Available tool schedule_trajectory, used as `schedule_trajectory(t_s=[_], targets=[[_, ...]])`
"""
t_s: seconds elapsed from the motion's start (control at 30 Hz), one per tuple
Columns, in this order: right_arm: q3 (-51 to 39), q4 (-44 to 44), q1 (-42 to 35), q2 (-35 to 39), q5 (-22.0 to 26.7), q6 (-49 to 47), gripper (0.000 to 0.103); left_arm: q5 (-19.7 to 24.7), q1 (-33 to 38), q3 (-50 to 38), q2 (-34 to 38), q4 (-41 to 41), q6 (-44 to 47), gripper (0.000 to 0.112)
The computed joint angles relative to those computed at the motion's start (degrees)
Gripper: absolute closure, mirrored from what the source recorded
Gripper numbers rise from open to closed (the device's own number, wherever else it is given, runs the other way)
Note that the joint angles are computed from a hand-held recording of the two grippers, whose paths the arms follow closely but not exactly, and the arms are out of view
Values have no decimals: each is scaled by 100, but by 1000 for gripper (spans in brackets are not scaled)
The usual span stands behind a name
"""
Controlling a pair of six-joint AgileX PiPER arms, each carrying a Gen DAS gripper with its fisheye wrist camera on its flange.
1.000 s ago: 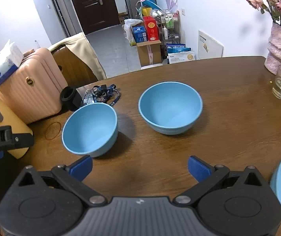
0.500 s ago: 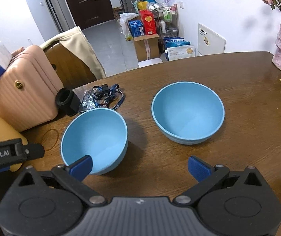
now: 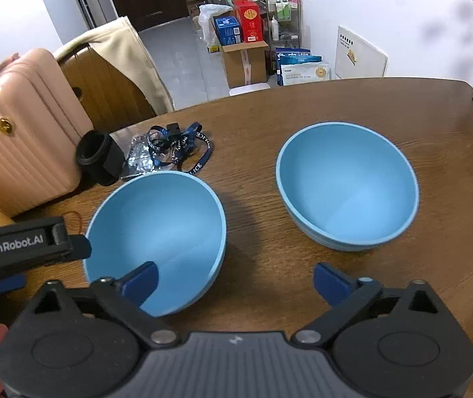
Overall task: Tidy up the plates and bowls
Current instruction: 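Move both tools to another light-blue bowl beside the black cup, then close both tools on the rim of that light-blue bowl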
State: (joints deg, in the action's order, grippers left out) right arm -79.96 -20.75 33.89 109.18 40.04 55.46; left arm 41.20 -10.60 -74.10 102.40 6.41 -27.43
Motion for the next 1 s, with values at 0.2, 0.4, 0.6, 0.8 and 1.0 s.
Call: schedule_trajectory(t_s=[0.2, 0.4, 0.6, 0.8, 1.0], targets=[[-231, -71, -17, 392, -88, 142, 24, -53, 63, -298, 454, -209, 338, 21], [-256, -65, -70, 574, -202, 233, 43, -31, 6, -510, 768, -258, 430, 31], [-360, 15, -120, 736, -221, 163, 58, 78, -42, -759, 1046, -333, 583, 51], [-473, 103, -172, 867, -249, 97, 74, 114, -15, -901, 1204, -538, 778, 71], [-519, 254, -206, 924, -384, 15, 87, 173, 86, -1019, 1369, -877, 1059, 89]])
